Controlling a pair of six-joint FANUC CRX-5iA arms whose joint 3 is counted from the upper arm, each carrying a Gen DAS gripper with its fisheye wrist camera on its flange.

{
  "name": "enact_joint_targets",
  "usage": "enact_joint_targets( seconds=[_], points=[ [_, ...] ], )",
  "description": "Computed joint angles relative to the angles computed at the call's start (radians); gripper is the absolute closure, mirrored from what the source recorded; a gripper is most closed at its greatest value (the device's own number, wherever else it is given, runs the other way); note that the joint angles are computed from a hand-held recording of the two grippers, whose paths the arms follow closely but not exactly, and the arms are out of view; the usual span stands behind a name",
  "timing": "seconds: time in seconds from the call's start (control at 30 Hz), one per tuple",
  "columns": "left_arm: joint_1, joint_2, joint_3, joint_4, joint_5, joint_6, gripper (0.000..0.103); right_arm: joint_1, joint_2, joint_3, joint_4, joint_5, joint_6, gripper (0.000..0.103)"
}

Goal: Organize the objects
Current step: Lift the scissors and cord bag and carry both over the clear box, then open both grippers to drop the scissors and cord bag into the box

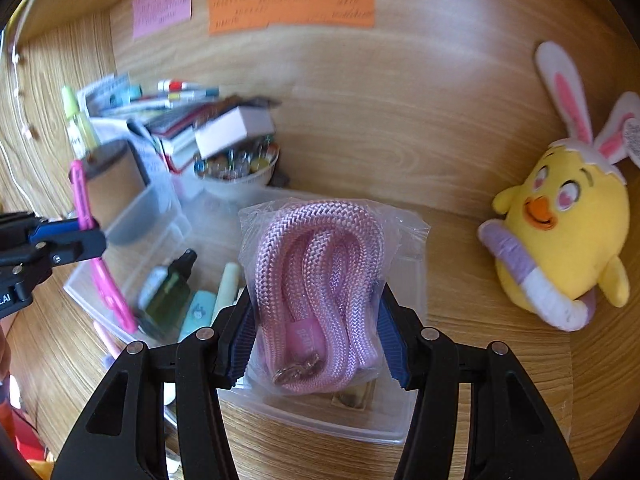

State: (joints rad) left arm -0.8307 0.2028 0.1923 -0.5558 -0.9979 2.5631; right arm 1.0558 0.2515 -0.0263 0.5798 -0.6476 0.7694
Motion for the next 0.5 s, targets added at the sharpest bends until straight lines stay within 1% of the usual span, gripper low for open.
enact_joint_targets(
  seconds=[0.1,0.23,0.33,0.43,0.5],
  points=[
    [0.026,0.021,0.006,0.038,0.014,-0.027,0.085,0.000,0.025,0.027,-0.020,-0.022,0.022,0.051],
    [0.057,0.028,-0.012,0.088,0.049,-0.048,0.085,-0.009,0.053,0.077,-0.098,-0.054,0.083,0.049],
    [0.063,0.028,-0.019,0.101,0.054,-0.052,0.085,-0.013,0.057,0.089,-0.126,-0.060,0.104,0.049],
    [0.052,0.022,-0.017,0.085,0.047,-0.039,0.085,-0.007,0.040,0.068,-0.100,-0.047,0.084,0.047],
    [0.038,0.013,-0.014,0.063,0.038,-0.030,0.083,0.000,0.021,0.041,-0.057,-0.029,0.051,0.039]
  ],
)
